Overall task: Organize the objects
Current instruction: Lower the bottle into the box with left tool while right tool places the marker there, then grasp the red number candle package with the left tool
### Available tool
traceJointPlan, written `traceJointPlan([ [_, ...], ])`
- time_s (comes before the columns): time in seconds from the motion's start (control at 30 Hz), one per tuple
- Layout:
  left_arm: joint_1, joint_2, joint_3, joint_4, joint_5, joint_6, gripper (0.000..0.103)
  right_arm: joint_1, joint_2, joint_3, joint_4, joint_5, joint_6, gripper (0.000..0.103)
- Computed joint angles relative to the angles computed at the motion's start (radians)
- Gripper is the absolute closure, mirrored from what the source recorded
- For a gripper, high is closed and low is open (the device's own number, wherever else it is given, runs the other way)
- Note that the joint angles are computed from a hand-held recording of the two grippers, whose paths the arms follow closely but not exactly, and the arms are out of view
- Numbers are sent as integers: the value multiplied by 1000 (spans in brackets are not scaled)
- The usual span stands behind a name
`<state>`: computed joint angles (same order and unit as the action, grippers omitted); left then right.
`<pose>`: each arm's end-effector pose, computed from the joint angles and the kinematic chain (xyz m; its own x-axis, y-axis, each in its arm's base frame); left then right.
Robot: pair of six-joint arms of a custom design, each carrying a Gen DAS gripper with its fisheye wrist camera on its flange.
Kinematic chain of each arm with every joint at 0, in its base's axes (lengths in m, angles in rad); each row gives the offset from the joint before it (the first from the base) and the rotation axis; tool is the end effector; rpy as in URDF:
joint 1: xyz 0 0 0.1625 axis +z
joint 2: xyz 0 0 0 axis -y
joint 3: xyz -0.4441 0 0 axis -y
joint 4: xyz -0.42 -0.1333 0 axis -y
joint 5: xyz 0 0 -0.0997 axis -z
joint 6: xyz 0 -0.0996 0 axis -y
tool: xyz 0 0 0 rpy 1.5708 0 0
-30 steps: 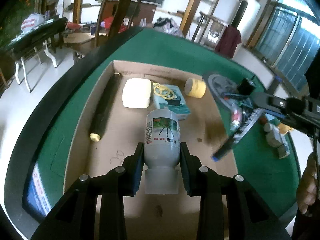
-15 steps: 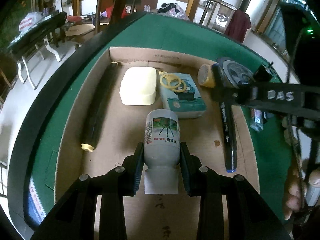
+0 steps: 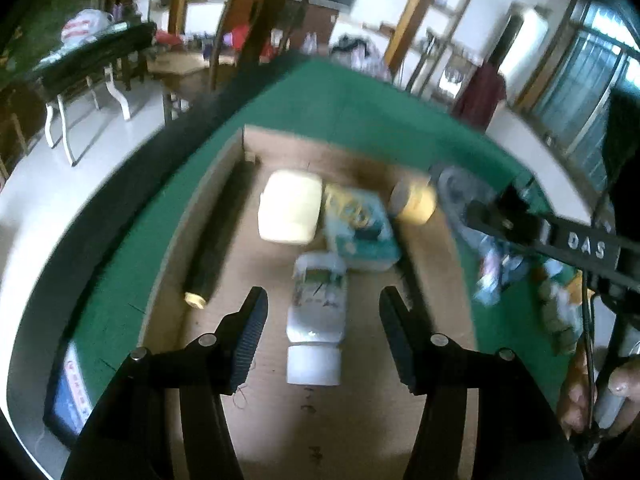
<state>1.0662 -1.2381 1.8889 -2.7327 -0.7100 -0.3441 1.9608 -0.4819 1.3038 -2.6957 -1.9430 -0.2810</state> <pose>-0.1063 -0.6244 0.3199 -0.8482 -0.2666 -0.4577 0.1440 0.7155 -0.6836 0.3948 -0.7052 0.0019 -0.7668 -0.4886 0.4162 -0.5990 0.7778 -0.1904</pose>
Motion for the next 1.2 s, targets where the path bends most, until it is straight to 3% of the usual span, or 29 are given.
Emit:
traceJointPlan([
  [0.03,-20,-7,16,-45,18,22,49,3,-29,31,-44,-14,-28,67],
  [0.1,-55,-12,41,-145,32,84,42,5,-78,76,-113,-42,-65,50],
  [0.17,-86,-7,54,-233,26,146,38,-1,-140,146,-228,-40,-111,42],
  [0.2,-101,0,56,-270,14,178,37,-7,-176,197,-333,-39,-154,28],
  [0.27,-119,21,48,-307,-12,226,29,-18,-243,292,-543,-49,-234,9],
  [0.3,-129,41,41,-321,-24,251,25,-36,-257,326,-647,-5,-269,1],
  [0.33,-133,55,33,-318,-26,260,25,-50,-269,364,-751,-2,-287,0],
  [0.4,-138,101,-9,-249,-32,248,25,-78,-265,377,-833,-122,-286,0],
  [0.47,-135,127,-38,-179,-51,215,25,-123,-275,365,-748,-217,-210,0],
  [0.53,-130,169,-79,-107,-55,185,25,-188,-327,396,-634,-159,-84,0],
  [0.67,-131,262,-153,-16,10,176,25,-268,-362,431,-634,-75,18,0],
  [0.9,-99,403,-305,207,154,137,25,-316,-380,453,-641,21,44,0],
  [1.1,-82,470,-375,270,192,163,25,-323,-388,468,-650,76,37,0],
  [1.17,-78,485,-395,292,200,179,37,-320,-387,472,-658,76,25,0],
  [1.2,-78,477,-393,299,170,180,66,-320,-386,473,-658,75,22,0],
])
